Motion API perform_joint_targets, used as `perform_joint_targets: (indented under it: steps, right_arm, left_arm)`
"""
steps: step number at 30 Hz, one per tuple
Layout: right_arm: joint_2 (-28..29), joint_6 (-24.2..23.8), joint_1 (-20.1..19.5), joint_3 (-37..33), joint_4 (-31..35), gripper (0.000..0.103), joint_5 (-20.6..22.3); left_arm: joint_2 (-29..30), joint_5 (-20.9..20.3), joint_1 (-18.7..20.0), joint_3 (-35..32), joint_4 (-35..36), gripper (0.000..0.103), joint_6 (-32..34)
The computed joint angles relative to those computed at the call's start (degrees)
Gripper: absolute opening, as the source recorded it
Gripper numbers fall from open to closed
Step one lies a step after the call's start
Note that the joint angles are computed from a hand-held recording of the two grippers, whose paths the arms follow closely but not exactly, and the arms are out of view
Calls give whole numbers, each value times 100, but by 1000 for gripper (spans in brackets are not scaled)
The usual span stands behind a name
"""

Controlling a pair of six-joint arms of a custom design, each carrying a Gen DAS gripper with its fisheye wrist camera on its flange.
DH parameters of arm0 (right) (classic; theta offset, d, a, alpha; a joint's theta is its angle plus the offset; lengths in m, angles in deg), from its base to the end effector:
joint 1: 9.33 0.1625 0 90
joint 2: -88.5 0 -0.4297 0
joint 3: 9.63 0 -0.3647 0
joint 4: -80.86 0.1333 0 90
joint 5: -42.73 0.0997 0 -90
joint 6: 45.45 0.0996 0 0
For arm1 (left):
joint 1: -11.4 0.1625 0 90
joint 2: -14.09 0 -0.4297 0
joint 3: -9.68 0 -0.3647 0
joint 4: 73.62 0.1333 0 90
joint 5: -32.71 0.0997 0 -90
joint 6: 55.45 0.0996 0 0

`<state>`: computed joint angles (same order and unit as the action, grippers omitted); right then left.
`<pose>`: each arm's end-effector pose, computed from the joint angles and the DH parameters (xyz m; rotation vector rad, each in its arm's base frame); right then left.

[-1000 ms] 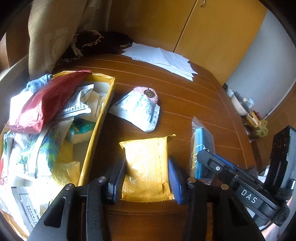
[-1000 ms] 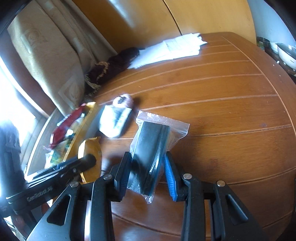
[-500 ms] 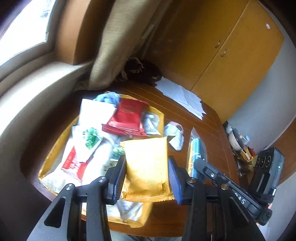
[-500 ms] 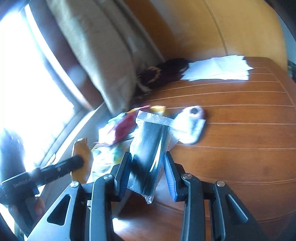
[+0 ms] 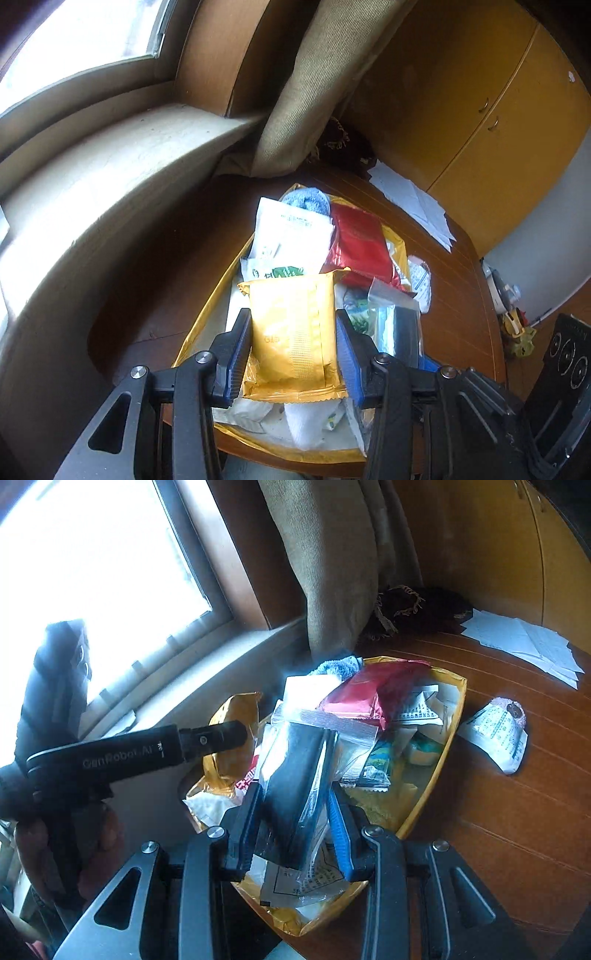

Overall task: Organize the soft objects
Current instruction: 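Carry the zip bag and yellow pouch into the tray and open both tools, then lower the right tool onto the pink fluffy ball and close it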

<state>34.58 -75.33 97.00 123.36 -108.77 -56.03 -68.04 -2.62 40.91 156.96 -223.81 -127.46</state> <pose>0.2399 -0.3988 0.0945 1.1038 -2.6902 0.4974 -0.1610 -0.3377 0.1912 -0.1917 2.4478 -1.1186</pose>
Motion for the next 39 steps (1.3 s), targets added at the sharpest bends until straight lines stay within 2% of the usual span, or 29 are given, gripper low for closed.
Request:
perform_joint_targets:
  steps: [3, 7, 9, 10, 12, 13, 17, 21, 25, 27, 30, 33, 37, 39]
  right_arm:
    - [124, -89, 0, -70, 31, 34, -168]
    - [277, -202, 30, -123, 22, 36, -293]
    - [325, -170, 70, -141, -46, 39, -297]
    - [313, -119, 81, -129, -74, 40, -284]
    - [258, -51, 81, -98, -87, 52, -215]
    - [207, -49, 61, -61, -106, 53, -122]
    - [9, -62, 25, 107, -259, 60, 89]
    - [-236, -9, -142, 224, -230, 60, 350]
    - [-690, 20, -603, 350, 39, 62, 912]
    - [-931, 43, -839, 381, 207, 66, 1100]
    - [-1180, 130, -1115, 323, 511, 66, 1175]
    - [-1323, 129, -1318, 226, 791, 66, 1146]
    - [-1403, 137, -1561, 45, 1115, 66, 1087]
    - [-1422, 189, -1679, -64, 1297, 66, 1075]
  left_arm:
    - [109, -124, 147, 62, -357, 46, 254]
    - [302, -313, 389, 161, -1224, 48, 776]
    - [328, -297, 341, 241, -1461, 53, 803]
    - [323, -287, 326, 257, -1460, 61, 764]
    - [300, -229, 267, 342, -1576, 70, 569]
    - [325, -250, 258, 398, -1791, 73, 603]
    - [364, -322, 225, 402, -1931, 74, 671]
    - [259, 210, -43, 294, -1105, 74, -12]
    - [457, 108, -70, 22, -841, 77, 232]
    - [596, 177, -73, -122, -562, 77, 143]
    - [733, 424, -103, -222, -320, 77, -356]
    - [903, 420, -113, -242, -809, 77, -277]
    - [1119, 639, -272, -474, -485, 77, -413]
    - [1236, 686, -337, -550, -583, 77, -366]
